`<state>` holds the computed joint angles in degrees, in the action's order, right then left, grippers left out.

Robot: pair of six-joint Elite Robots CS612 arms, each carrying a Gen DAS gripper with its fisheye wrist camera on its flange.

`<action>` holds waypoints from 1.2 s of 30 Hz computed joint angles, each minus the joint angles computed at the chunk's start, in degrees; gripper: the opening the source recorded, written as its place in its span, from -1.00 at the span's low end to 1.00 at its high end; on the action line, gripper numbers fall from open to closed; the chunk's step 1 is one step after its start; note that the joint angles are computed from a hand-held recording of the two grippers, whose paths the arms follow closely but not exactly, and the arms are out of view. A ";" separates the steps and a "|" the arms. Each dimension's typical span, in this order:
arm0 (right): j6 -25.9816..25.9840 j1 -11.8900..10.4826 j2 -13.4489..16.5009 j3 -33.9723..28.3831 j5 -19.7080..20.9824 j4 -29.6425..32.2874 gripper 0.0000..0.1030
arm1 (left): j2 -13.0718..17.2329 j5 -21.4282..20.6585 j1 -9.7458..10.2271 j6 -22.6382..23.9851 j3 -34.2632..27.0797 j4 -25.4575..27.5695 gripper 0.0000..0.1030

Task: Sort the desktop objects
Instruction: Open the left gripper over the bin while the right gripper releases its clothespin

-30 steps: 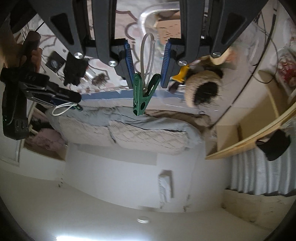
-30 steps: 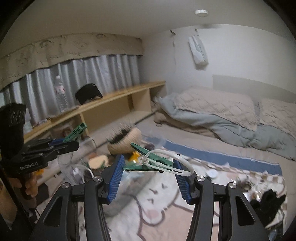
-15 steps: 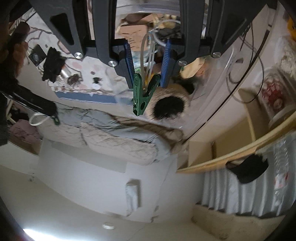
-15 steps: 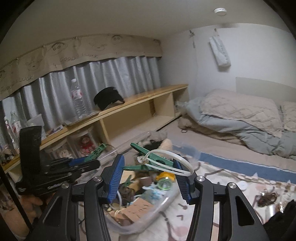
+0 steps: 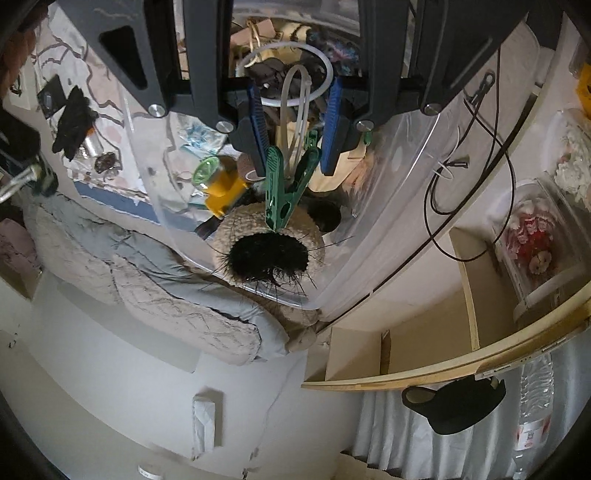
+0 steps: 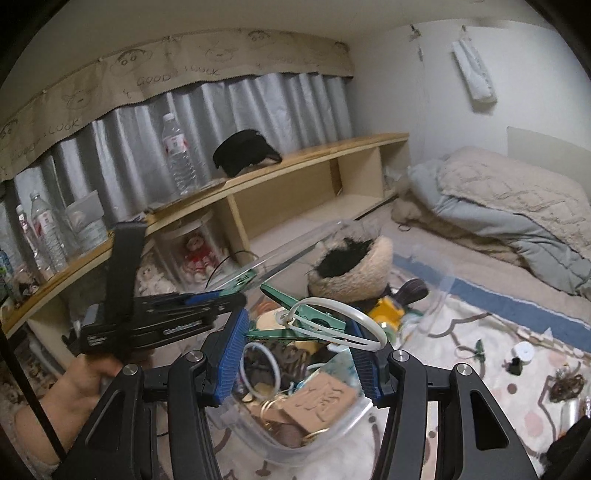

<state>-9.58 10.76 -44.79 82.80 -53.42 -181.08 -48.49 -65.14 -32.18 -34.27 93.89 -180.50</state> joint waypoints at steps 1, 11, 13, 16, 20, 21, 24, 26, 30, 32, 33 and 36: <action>-0.38 0.14 0.04 -0.04 0.08 0.50 0.06 | 0.20 0.32 -0.03 -0.12 -0.30 0.55 -0.46; -3.04 0.86 0.51 -1.18 1.30 8.79 0.06 | -0.64 2.54 -0.62 -0.06 0.60 0.86 0.21; -4.20 0.78 0.62 -2.11 2.59 13.95 0.06 | -1.06 3.57 -0.94 0.40 1.35 -0.24 0.21; -3.88 0.74 0.92 -3.27 3.77 20.09 0.06 | -1.61 3.79 -1.19 0.80 2.34 -2.19 0.21; -2.35 0.79 1.32 -4.67 5.24 26.63 0.06 | -2.14 3.40 -1.30 -0.33 2.86 -2.26 0.21; -2.04 0.87 1.39 -5.02 5.36 28.34 0.06 | -2.16 3.22 -1.33 -0.52 2.94 -2.48 0.21; -2.35 1.23 1.31 -5.26 4.99 30.88 0.06 | -2.21 2.97 -1.43 -0.65 2.91 -2.40 0.21; -2.68 1.45 1.29 -5.65 4.55 32.64 0.06 | -2.14 3.09 -1.53 -0.32 2.79 -2.14 0.21; -1.55 1.77 1.18 -5.98 3.60 35.04 0.06 | -2.16 3.00 -1.58 -0.34 2.74 -1.43 0.21; -0.66 1.87 1.10 -5.87 3.21 34.76 0.07 | -2.18 2.55 -1.51 -0.63 2.81 -1.70 0.21; -0.70 1.87 1.07 -5.97 3.45 35.37 0.23 | -2.20 2.51 -1.52 -0.82 2.87 -1.79 0.21; 0.24 1.84 0.85 -5.36 3.65 33.78 0.78 | -2.23 2.50 -1.48 -1.27 3.01 -2.39 0.46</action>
